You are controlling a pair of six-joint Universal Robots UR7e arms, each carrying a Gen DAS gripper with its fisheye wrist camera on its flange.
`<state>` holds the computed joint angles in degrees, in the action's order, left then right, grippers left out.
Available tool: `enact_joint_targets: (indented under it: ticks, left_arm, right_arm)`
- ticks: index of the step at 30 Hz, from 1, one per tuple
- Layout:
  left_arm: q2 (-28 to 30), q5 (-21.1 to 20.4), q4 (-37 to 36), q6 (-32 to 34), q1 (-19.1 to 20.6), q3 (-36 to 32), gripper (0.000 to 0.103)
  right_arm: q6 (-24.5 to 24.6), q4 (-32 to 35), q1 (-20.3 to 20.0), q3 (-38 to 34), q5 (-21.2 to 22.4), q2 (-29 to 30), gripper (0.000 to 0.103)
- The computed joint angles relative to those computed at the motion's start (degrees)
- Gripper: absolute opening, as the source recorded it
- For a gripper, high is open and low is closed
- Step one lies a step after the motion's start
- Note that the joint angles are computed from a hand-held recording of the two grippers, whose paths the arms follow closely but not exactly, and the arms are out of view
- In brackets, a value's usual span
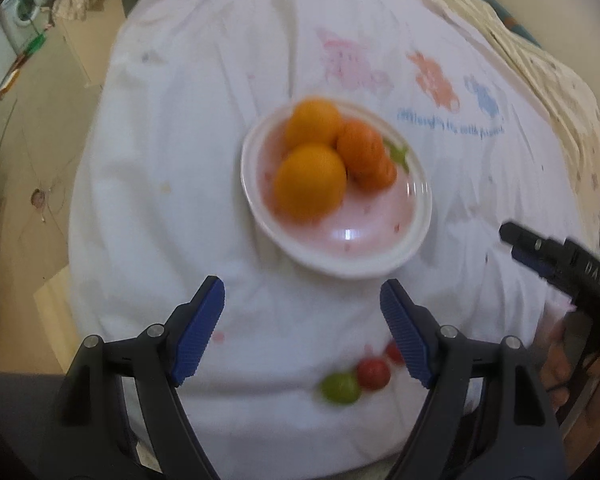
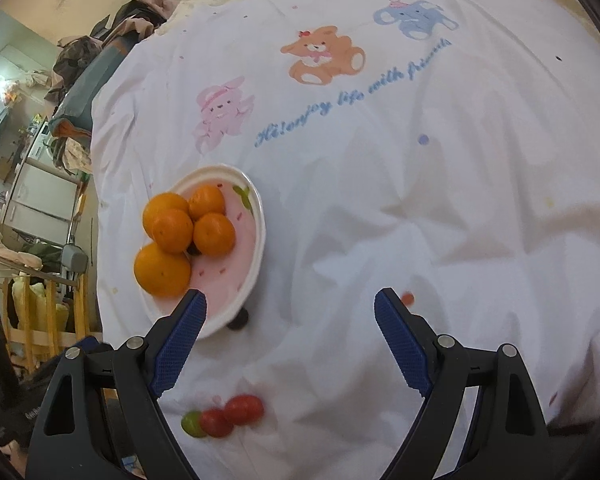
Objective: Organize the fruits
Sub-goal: 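Grasp a red tomato with the left tool, then grasp the small dark round fruit with the right tool while the left tool holds the tomato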
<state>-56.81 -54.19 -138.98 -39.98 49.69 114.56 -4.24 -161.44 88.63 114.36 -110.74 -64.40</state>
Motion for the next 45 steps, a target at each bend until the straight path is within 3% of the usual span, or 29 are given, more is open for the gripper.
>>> enact_joint_targets:
  ticks: [6,12,18,20,22,24,28,30,37,45]
  left_arm:
    - [2.3,-2.7,8.0,5.2,-1.5,-1.1,0.077]
    - [7.8,-6.6,19.3,15.9,-3.2,-6.1,0.077]
    - [12.5,-6.2,25.3,23.0,-3.4,-11.1,0.077]
    - [13.8,-6.6,25.9,24.1,-3.1,-12.7,0.074]
    - [15.0,-7.7,26.8,25.1,-2.7,-14.2,0.06]
    - [15.9,-8.5,27.1,25.8,-2.7,-15.0,0.056]
    - [17.1,-8.9,28.3,26.2,-2.4,-15.8,0.033]
    - [17.2,-9.4,28.2,26.7,-1.9,-16.1,0.028]
    - [12.7,-10.2,19.9,24.1,-2.3,-11.4,0.028]
    - [3.5,-5.4,10.4,10.6,-2.4,-4.2,0.028]
  right_arm:
    - [0.8,-0.1,-0.1,2.3,-0.9,-1.3,0.088]
    - [2.7,-1.5,-1.0,3.3,1.4,-3.1,0.088]
    - [3.5,-1.5,-1.9,3.3,2.8,-3.9,0.089]
    - [3.6,-1.5,-2.1,3.2,3.6,-4.2,0.089]
    - [3.7,-1.5,-2.2,3.3,4.2,-4.5,0.088]
    - [3.6,-1.4,-2.3,3.3,4.6,-4.6,0.088]
    - [3.5,-1.1,-2.4,3.1,4.8,-4.6,0.089]
    - [3.5,-1.0,-2.5,3.1,5.0,-4.6,0.088]
    - [3.1,-0.7,-2.0,2.9,4.2,-4.0,0.088]
    - [1.9,0.2,-0.8,2.1,1.0,-1.8,0.088]
